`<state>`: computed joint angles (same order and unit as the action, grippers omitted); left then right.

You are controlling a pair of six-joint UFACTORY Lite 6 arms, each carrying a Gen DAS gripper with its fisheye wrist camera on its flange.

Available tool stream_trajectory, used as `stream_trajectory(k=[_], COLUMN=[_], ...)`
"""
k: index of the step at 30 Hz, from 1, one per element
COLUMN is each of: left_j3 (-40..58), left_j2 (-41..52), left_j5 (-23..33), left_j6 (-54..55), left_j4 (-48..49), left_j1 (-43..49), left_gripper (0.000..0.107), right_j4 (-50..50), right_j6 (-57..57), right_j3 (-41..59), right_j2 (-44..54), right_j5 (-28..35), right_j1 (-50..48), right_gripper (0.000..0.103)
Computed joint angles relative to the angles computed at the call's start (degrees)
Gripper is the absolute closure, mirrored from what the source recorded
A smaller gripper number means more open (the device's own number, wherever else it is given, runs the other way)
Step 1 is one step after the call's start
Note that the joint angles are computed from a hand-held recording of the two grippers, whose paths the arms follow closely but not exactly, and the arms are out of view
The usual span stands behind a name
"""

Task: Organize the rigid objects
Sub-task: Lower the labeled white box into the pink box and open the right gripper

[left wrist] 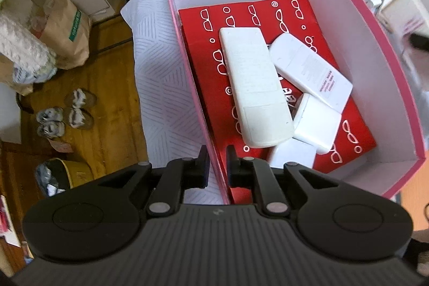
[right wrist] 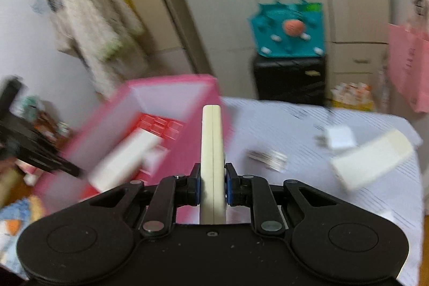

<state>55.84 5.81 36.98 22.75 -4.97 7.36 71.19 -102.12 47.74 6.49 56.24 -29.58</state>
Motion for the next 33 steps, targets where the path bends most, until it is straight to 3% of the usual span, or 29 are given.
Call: stream_trajectory(k=[3,6,14,19,28,31,33], left_j3=[-1.56,-3.42,-5.72,-6.02,-8.10,-8.30,-8.54], left_j2=[-1.01,-2.43,-3.72,-3.96,-6.54,-6.66,-6.92], left_j5=[-1.94,-3.53,-6.25,-6.76,-7.33,-7.43,-7.59], left_j6=[-5.00,-9.79,-11.75,-10.50,-8.77,-8.97,-8.93], left_j4=[6.10,12.64,15.61,14.54,13.09,13.31,13.33], left_j1=[-2.90,-5.66,-6.39,-5.85,-5.26,-5.26,-5.25], left_gripper=[0.097,0.098,0.097,0.097,0.097,0.097,0.097], right_j4=[-1.17,-1.50,-2.13,-5.14,-10.07,-11.36,-10.36], right_j6=[4.46,7.89,16.62,24.18,30.66,30.83,28.63], right_j3=[1.45,2.01,5.38,11.81,19.17,19.08,16.59], right_j2=[-1.72,-2.71,0.99,8.14,17.24,17.08,14.24], right_j5=[5.21,6.04,0.19,-8.38,-11.15,-13.66,-18.41], right_j1=[2.98,7.79,24.57,33.97,38.20,38.89,39.72], right_gripper=[0.082,0.082,0.082,0.082,0.082,0.077,0.057])
